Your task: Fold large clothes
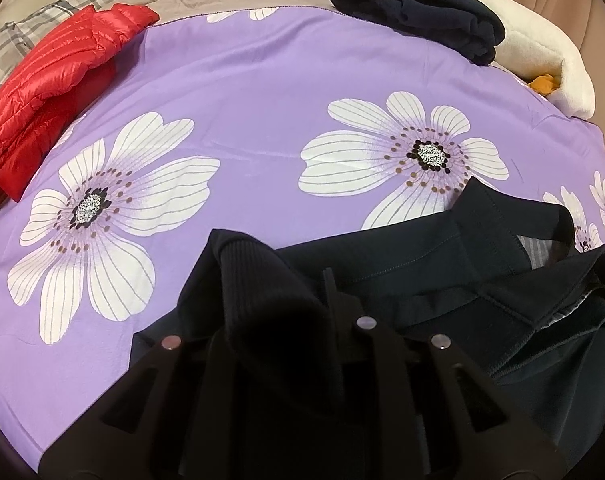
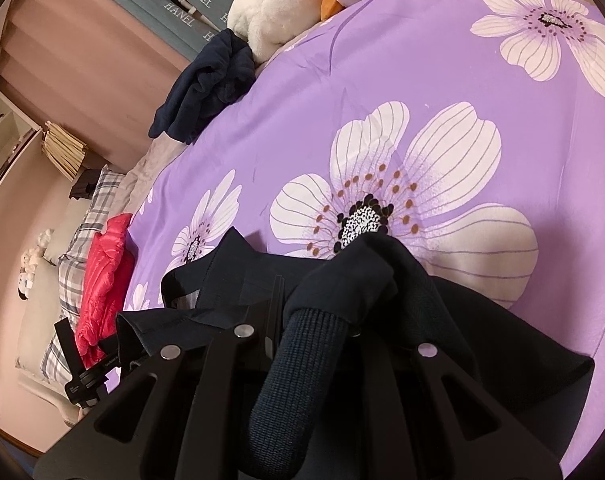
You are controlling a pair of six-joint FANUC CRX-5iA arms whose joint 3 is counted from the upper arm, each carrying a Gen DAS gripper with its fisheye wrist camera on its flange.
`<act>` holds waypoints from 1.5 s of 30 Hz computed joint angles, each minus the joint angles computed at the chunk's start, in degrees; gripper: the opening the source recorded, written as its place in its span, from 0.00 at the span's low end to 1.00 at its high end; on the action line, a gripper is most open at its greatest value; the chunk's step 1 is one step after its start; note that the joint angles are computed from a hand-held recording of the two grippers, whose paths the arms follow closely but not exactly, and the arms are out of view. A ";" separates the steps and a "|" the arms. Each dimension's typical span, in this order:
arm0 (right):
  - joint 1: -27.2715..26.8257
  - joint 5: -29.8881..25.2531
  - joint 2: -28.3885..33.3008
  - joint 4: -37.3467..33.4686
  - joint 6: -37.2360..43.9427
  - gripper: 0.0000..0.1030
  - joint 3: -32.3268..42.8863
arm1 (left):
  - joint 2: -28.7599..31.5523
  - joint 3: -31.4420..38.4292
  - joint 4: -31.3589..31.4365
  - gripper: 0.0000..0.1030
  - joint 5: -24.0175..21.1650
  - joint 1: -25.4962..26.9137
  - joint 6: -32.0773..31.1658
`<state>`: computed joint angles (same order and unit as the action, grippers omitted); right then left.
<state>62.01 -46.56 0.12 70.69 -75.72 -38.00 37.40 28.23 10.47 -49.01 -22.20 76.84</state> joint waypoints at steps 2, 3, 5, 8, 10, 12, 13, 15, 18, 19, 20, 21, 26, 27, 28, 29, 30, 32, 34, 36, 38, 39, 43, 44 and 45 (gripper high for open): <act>0.01 0.08 0.04 -0.30 0.28 0.12 0.13 | 0.07 0.04 0.09 0.17 -0.03 -0.01 -0.11; 0.06 0.10 0.05 -0.52 0.46 0.12 0.21 | 0.05 -0.04 0.16 0.17 0.02 -0.01 -0.23; 0.10 0.01 0.15 -0.95 0.95 0.12 0.46 | 0.07 -0.02 0.06 0.17 0.05 -0.05 -0.13; 0.29 -0.23 0.19 -1.46 1.40 0.13 0.70 | 0.08 -0.06 0.13 0.17 0.08 -0.06 -0.09; 0.34 -0.32 0.24 -1.53 1.41 0.13 0.76 | 0.19 -0.01 0.17 0.17 0.11 -0.09 -0.03; 0.28 -0.24 0.23 -1.53 1.51 0.13 0.75 | 0.24 0.10 0.03 0.17 0.04 -0.12 0.03; 0.33 -0.28 0.19 -1.59 1.56 0.13 0.71 | 0.26 0.15 0.01 0.18 -0.03 -0.11 -0.02; 0.32 -0.26 0.18 -1.59 1.54 0.13 0.68 | 0.23 0.12 0.07 0.19 -0.10 -0.12 0.01; 0.39 -0.24 0.17 -1.42 1.19 0.14 0.56 | 0.21 0.10 0.06 0.20 -0.09 -0.15 0.05; 0.42 -0.21 0.11 -1.47 1.23 0.14 0.52 | 0.23 0.14 0.02 0.20 -0.08 -0.17 0.03; 0.43 -0.23 0.14 -1.39 1.15 0.15 0.52 | 0.24 0.19 0.06 0.21 -0.17 -0.15 0.02; 0.46 -0.19 0.06 -1.33 1.07 0.16 0.44 | 0.24 0.19 0.11 0.22 -0.17 -0.16 0.02; 0.82 -0.53 0.47 -1.52 1.83 0.24 0.97 | -0.43 -0.92 0.76 0.35 0.61 -0.39 -0.70; 0.85 -0.56 0.55 -1.64 2.07 0.25 1.11 | -0.47 -0.89 0.36 0.35 0.68 -0.49 -0.59; 0.91 -0.60 0.58 -1.74 2.25 0.26 1.19 | -0.51 -0.96 0.33 0.35 0.69 -0.49 -0.56; 0.91 -0.61 0.67 -1.76 2.31 0.27 1.36 | -0.49 -1.00 0.64 0.36 0.62 -0.40 -0.61; 0.93 -0.54 0.59 -1.50 2.06 0.28 1.24 | -0.45 -1.02 1.06 0.36 0.51 -0.29 -0.70; 0.85 -0.44 0.63 -1.26 1.93 0.30 1.28 | -0.42 -1.05 1.73 0.41 0.32 -0.11 -0.92; 0.90 -0.52 0.70 -1.53 2.32 0.31 1.44 | -0.58 -1.16 1.62 0.49 0.42 -0.14 -0.90; 1.00 -0.65 0.76 -1.83 2.57 0.32 1.62 | -0.75 -1.53 2.11 0.57 0.60 -0.10 -1.32; 0.93 -0.53 0.75 -1.58 2.40 0.35 1.58 | -0.87 -1.68 2.12 0.59 0.67 -0.18 -1.42; 0.96 -0.56 0.77 -1.61 2.51 0.36 1.64 | -0.89 -1.68 1.98 0.60 0.69 -0.24 -1.35; 1.09 -0.76 0.92 -2.26 3.23 0.37 2.12 | -0.93 -1.86 2.44 0.63 0.67 -0.21 -1.53; 1.06 -0.72 0.92 -2.08 3.05 0.39 2.11 | -0.93 -1.84 2.51 0.64 0.64 -0.20 -1.57; 1.03 -0.68 0.92 -1.95 2.95 0.43 2.09 | -0.92 -1.83 2.57 0.65 0.60 -0.19 -1.65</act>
